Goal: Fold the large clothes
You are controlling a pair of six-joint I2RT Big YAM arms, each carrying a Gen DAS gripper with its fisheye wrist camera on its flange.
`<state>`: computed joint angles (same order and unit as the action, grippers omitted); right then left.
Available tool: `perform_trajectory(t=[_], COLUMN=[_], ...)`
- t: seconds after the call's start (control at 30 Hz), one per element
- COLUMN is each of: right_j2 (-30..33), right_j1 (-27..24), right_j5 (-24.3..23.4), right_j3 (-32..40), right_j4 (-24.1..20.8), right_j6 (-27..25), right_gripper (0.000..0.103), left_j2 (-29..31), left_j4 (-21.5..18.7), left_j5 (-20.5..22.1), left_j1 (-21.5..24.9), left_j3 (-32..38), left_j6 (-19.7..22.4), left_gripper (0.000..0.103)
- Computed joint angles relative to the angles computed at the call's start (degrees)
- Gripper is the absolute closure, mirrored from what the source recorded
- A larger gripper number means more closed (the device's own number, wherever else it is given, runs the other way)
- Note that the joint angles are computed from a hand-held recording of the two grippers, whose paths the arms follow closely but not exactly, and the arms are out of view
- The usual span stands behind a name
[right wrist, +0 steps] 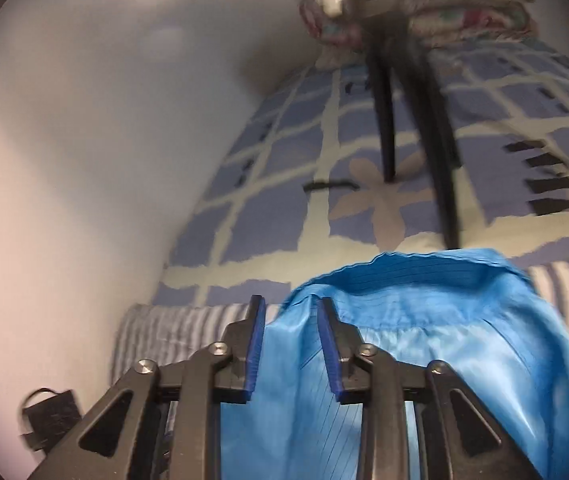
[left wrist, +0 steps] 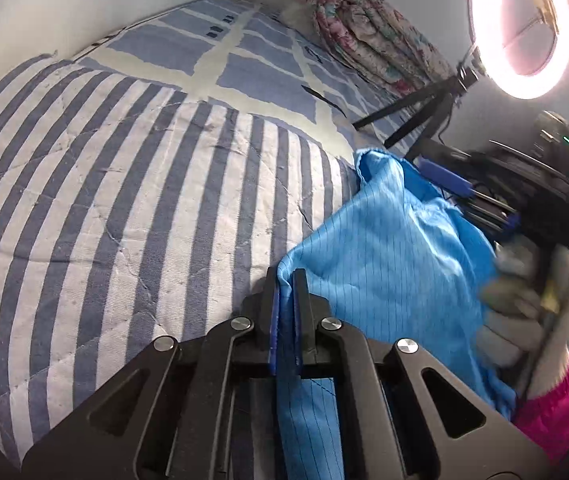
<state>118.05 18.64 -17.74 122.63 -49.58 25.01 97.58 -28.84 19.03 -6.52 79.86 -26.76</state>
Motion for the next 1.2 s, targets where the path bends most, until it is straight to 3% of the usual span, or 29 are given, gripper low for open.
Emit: perform_trajectory(t=[0.17, 0.37, 0.53, 0.63, 0.7, 0.83, 0.93, 1.03, 1.1, 1.2], right_j2=[-10.29, -24.54, -37.7, -45.61, -51.01, -60.24, -67.07, -71.26, -73.19, -74.2], right_j1=[0.07, -0.37, -2.25, -3.95, -5.71, -10.25, -16.15, -24.46, -32.44, -49.0], right_j5=[-1.48, 2.5, 6.51, 8.52, 8.94, 8.77, 6.67, 1.68, -3.92, -15.88], right_j3=[-8.72, -19.19, -27.4, -31.38, -34.08, -38.34, -40.97, -41.31, -40.51, -37.23], right_j4=[0.11, -2.69, -8.53, -14.11, -17.02, -22.31, -26.59, -30.32, -33.27, -40.46], right_j6=[-4.33, -12.29, -15.79, -17.49, -18.2, -19.93, -22.69, -26.7, -30.55, -40.59], right_gripper=[0.074, 0.068, 0.068, 0.068, 0.068, 0.068, 0.068, 0.068, 0.068, 0.068], left_j2=[-4.27, -14.4, -23.07, -28.85, -32.02, -36.79, -39.1, -40.57, -40.89, -40.66], left_j4=[0.59, -1.72, -9.17, -14.38, -16.9, -22.52, -25.83, -29.0, -30.77, -33.05], left_j5=[-5.36, -9.61, -10.34, -12.63, -14.17, -17.69, -20.1, -23.47, -26.42, -31.3], left_j1=[-0.53, -3.64, -8.22, -12.85, -16.06, -23.99, -30.41, -37.36, -41.64, -47.48], left_j3=[-2.01, -5.42, -5.94, -5.71, -5.78, -4.84, -3.77, -1.82, 0.22, 3.79], left_j6=[-0.38, 5.64, 8.14, 9.0, 8.69, 6.95, 4.04, 1.32, 0.38, -0.85], left_gripper=[0.097, 0.097, 0.097, 0.082, 0.066, 0.066, 0.065, 0.062, 0.062, 0.059])
